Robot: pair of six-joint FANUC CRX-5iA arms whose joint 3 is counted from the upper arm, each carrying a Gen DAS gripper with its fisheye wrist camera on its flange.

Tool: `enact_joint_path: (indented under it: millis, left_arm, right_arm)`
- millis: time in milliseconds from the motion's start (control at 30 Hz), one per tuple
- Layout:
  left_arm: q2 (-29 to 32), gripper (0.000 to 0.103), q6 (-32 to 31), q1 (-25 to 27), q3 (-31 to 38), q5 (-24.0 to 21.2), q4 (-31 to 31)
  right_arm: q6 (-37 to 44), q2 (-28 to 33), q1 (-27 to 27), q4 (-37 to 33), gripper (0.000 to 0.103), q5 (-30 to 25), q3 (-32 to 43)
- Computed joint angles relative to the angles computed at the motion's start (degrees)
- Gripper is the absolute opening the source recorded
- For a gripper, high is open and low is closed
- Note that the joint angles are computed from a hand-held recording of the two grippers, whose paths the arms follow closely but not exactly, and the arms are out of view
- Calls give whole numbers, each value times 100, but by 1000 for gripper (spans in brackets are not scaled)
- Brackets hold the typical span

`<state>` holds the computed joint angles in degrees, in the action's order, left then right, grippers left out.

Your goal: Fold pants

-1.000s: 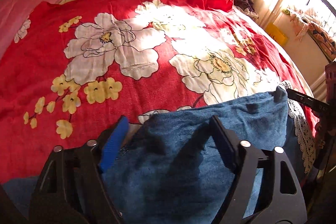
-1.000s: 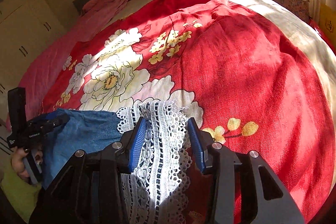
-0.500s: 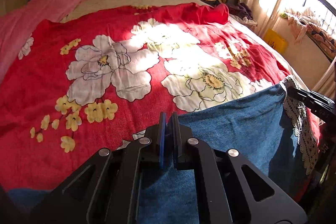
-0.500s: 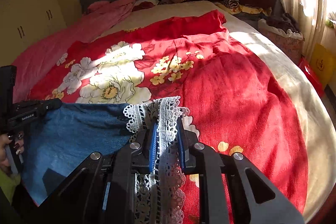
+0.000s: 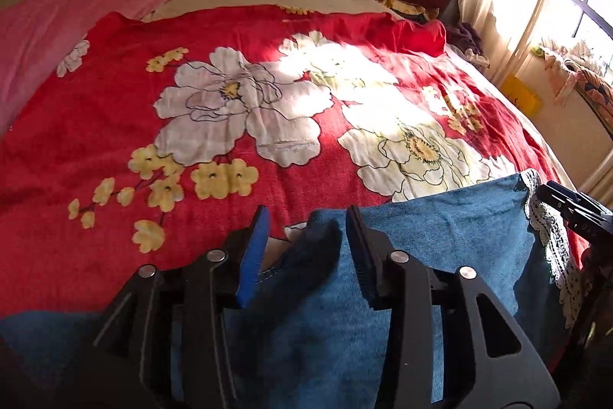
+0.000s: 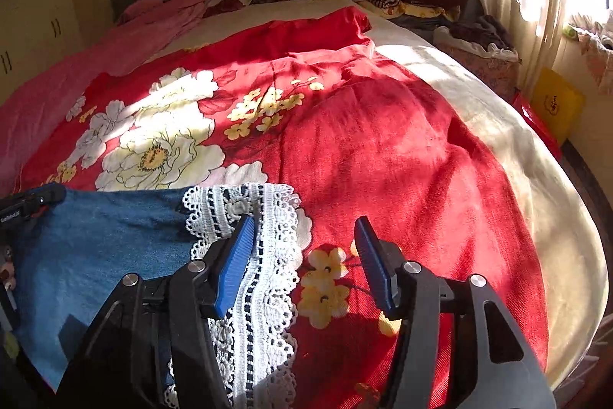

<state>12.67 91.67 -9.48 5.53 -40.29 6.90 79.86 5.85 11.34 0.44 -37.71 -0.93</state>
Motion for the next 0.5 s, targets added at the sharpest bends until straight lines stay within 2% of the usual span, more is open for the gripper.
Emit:
enact_joint_path:
  millis: [33, 100, 200, 233, 300, 367, 433, 500]
  left_arm:
    - [-130, 42, 147, 11, -60, 2, -141]
    - [-375, 56, 432, 31, -188, 12, -413]
    - [-707, 67, 738, 19, -344, -58, -829]
    - [-848, 69, 778, 52, -463, -62, -817]
    - [-1053, 79, 758, 99, -673, -29, -733]
    - [-1274, 85, 850, 77, -816, -82, -933]
    - [-1460, 87, 903, 52, -964, -121, -1082]
    - [-1621, 89, 735, 111, -1193, -83, -912]
  right_arm:
    - [-74, -89, -51, -56, 53, 129, -73]
    - [-127, -275, -121, -138, 53, 382, -233]
    - [-370, -490, -124, -40, 53, 506, -429]
    - [-282, -562, -153, -236, 53, 456, -428]
    - [82, -717, -263, -857, 53, 208, -347]
    - [367, -896, -319, -1214, 53, -68, -345]
    - [934, -1016, -476, -1786, 53, -520, -237]
    - [1128, -1132, -499, -1879, 53, -916, -242]
